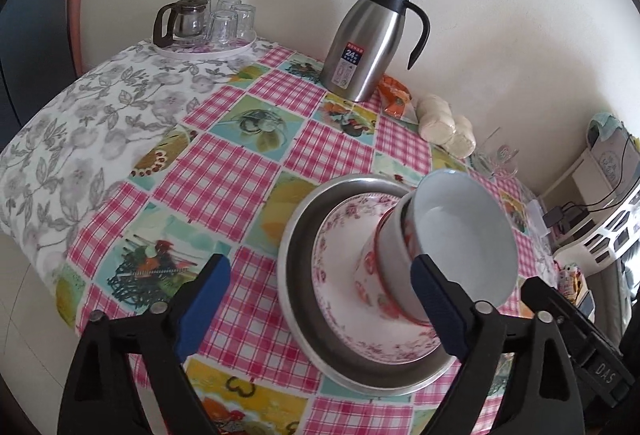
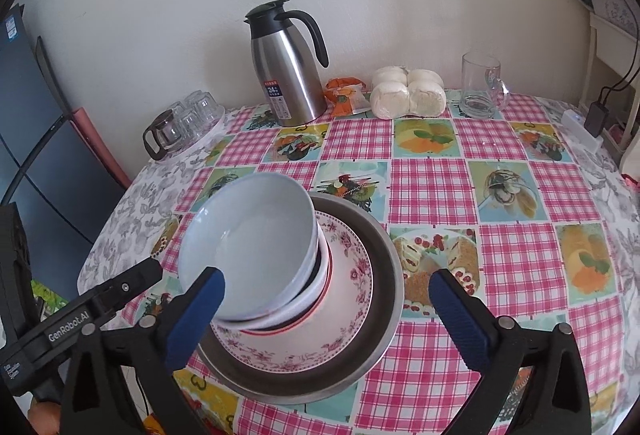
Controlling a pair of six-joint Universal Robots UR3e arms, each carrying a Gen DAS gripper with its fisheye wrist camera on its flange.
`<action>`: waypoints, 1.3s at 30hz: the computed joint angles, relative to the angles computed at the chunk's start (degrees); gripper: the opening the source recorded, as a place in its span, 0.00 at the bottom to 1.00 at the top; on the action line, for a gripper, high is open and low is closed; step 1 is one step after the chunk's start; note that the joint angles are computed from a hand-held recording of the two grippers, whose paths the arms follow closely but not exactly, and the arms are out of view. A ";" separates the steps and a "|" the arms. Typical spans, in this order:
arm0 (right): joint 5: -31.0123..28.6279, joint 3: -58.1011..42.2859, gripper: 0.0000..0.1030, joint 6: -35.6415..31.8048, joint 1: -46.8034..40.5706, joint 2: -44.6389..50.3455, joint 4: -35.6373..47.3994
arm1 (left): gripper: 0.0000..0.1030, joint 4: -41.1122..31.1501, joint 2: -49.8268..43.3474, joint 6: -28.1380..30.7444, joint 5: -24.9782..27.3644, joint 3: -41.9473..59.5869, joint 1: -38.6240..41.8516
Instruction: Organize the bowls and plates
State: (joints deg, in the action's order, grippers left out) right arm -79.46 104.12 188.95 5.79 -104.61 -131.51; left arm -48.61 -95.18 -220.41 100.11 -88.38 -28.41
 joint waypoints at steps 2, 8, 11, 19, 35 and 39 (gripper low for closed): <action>-0.66 0.89 1.00 -0.34 0.31 -0.79 -0.05 | 0.96 -1.39 -0.34 0.19 1.12 0.31 -0.66; -1.33 3.47 1.00 -1.36 0.84 -3.09 0.25 | 0.96 -4.09 -1.27 0.94 2.53 1.00 -2.22; -1.56 4.83 1.00 -1.72 0.73 -4.23 1.01 | 0.96 -6.63 -2.04 0.27 4.05 2.29 -3.31; -2.97 7.46 1.00 -3.06 0.04 -6.16 3.63 | 0.96 -15.33 -5.39 -0.49 8.61 8.57 -6.50; -2.98 11.16 1.00 -4.92 -3.31 -9.95 7.63 | 0.96 -25.50 -8.87 -3.32 10.18 14.74 -9.51; -2.86 11.97 1.00 -5.48 -4.34 -10.90 8.32 | 0.96 -25.71 -9.41 -3.50 9.42 15.13 -10.06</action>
